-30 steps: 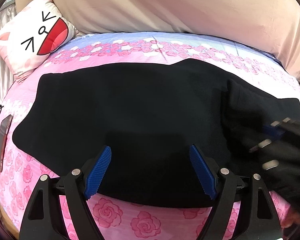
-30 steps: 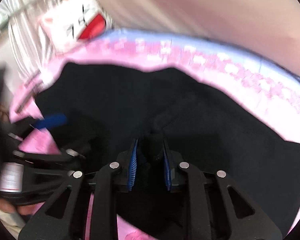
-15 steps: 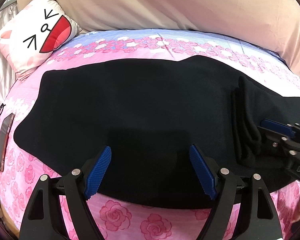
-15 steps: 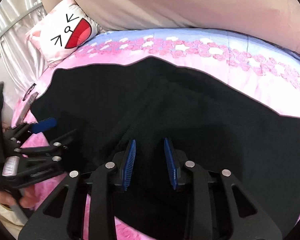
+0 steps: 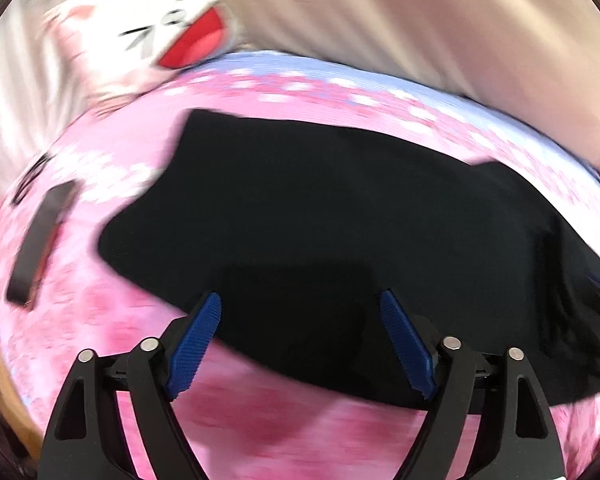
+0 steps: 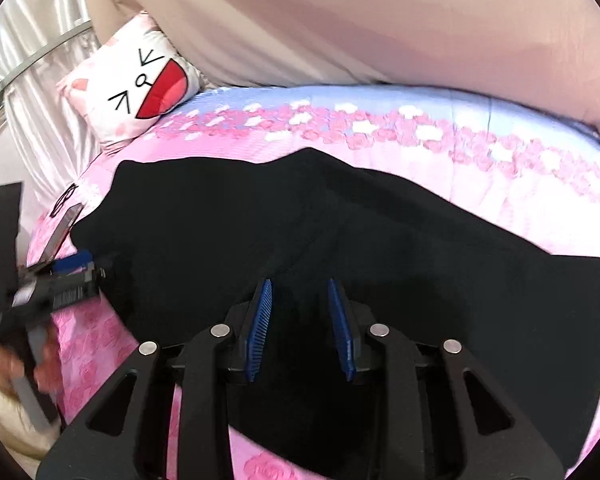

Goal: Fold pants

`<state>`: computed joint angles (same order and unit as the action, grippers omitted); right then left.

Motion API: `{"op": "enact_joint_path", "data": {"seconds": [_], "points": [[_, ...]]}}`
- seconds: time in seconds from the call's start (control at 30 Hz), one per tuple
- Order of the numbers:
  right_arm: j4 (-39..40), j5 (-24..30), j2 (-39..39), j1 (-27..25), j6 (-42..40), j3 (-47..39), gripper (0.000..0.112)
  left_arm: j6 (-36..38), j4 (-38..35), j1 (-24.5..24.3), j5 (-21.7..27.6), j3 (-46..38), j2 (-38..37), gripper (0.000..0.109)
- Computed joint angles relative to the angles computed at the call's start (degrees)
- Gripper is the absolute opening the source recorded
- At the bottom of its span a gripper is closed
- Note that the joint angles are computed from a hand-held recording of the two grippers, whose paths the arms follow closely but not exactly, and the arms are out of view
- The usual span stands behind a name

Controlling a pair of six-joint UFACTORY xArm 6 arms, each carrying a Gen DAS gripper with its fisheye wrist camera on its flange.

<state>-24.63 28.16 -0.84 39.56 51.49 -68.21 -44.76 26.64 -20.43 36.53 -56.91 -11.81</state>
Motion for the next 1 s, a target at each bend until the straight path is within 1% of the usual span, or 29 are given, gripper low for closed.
{"op": "enact_joint_path", "data": {"seconds": [0.1,0.13,0.17,0.2,0.23,0.27,0.33,0.37,0.43,0.47,0.5,0.53,0.57,0.63,0.67,0.7,0.73,0.77,0.8,0.83,0.87,0.93,1.0], "points": [[-3.1,3.2,-1.1,1.2,1.4,0.2,0.03,-3.5,1.1,4.4,0.7,1.7,-1.7,0.082],[-3.5,3.5,-1.7,1.5,2.1,0.9,0.03,-4.0,-0.3,6.2,0.8,2.0,-1.8,0.082],[-3.0,3.4,-1.9,1.5,2.0,1.1,0.03,-3.5,-2.8,8.0,-0.1,2.5,-1.9,0.082],[-2.8,3.4,-2.3,1.5,2.1,1.7,0.03,-1.7,-7.7,10.0,-1.4,3.2,-1.7,0.082],[-3.4,3.5,-2.6,1.6,2.9,2.1,0.03,0.6,-11.5,11.1,-2.5,3.5,-1.5,0.082],[-3.4,3.7,-2.9,1.7,3.3,2.5,0.03,1.6,-12.9,11.9,-4.7,4.2,-1.9,0.083],[-3.6,4.0,-3.5,1.9,3.7,3.0,0.03,4.3,-16.0,12.6,-4.6,2.4,-0.4,0.083],[-3.8,4.2,-3.7,2.0,4.0,3.2,0.03,5.2,-17.3,12.8,-5.8,2.1,0.2,0.082],[-4.6,4.7,-4.2,2.1,5.0,3.4,0.03,5.9,-19.0,13.2,-8.7,1.6,1.4,0.08],[-5.1,4.9,-4.8,2.1,5.7,3.9,0.03,5.9,-19.0,13.2,-9.6,1.2,2.1,0.074],[-5.6,5.1,-5.3,2.1,6.4,4.2,0.031,3.4,-16.6,13.3,-9.4,0.2,3.0,0.068],[-6.3,5.2,-5.8,2.0,7.2,4.7,0.036,2.3,-15.1,13.5,-9.5,-0.6,3.9,0.05],[-7.3,5.7,-6.6,2.0,8.3,5.2,0.041,1.8,-14.6,13.6,-9.6,-1.1,4.4,0.04],[-8.5,6.4,-7.7,1.9,9.7,6.0,0.042,4.6,-16.5,13.6,-11.1,-2.0,5.3,0.023],[-8.9,6.8,-8.6,1.7,10.3,6.8,0.043,4.1,-15.1,13.2,-10.5,-2.9,5.7,0.019],[-9.1,6.9,-9.2,1.6,10.6,7.3,0.043,2.9,-12.8,12.8,-10.3,-3.3,5.8,0.018],[-9.6,7.1,-9.8,1.5,11.4,7.9,0.045,0.7,-9.1,12.0,-9.5,-4.3,6.2,0.018],[-10.3,7.5,-10.8,1.3,12.5,8.8,0.052,-0.5,-6.6,11.2,-9.1,-4.9,6.1,0.017],[-11.1,7.8,-11.7,1.1,13.7,9.7,0.055,-2.0,-4.3,10.6,-9.0,-5.3,5.8,0.017],[-12.0,8.1,-12.4,1.1,14.8,10.3,0.059,-2.8,-2.6,9.9,-9.0,-5.5,5.4,0.017],[-12.9,8.3,-13.6,0.9,16.2,11.4,0.059,-3.3,-0.7,9.0,-9.1,-5.9,4.8,0.017],[-13.9,8.5,-16.1,0.3,17.9,13.7,0.059,-3.6,1.0,7.4,-9.4,-6.7,4.2,0.017],[-14.8,9.1,-18.1,-0.3,19.3,15.4,0.059,-1.2,0.1,4.8,-10.3,-8.2,3.6,0.017]]}}
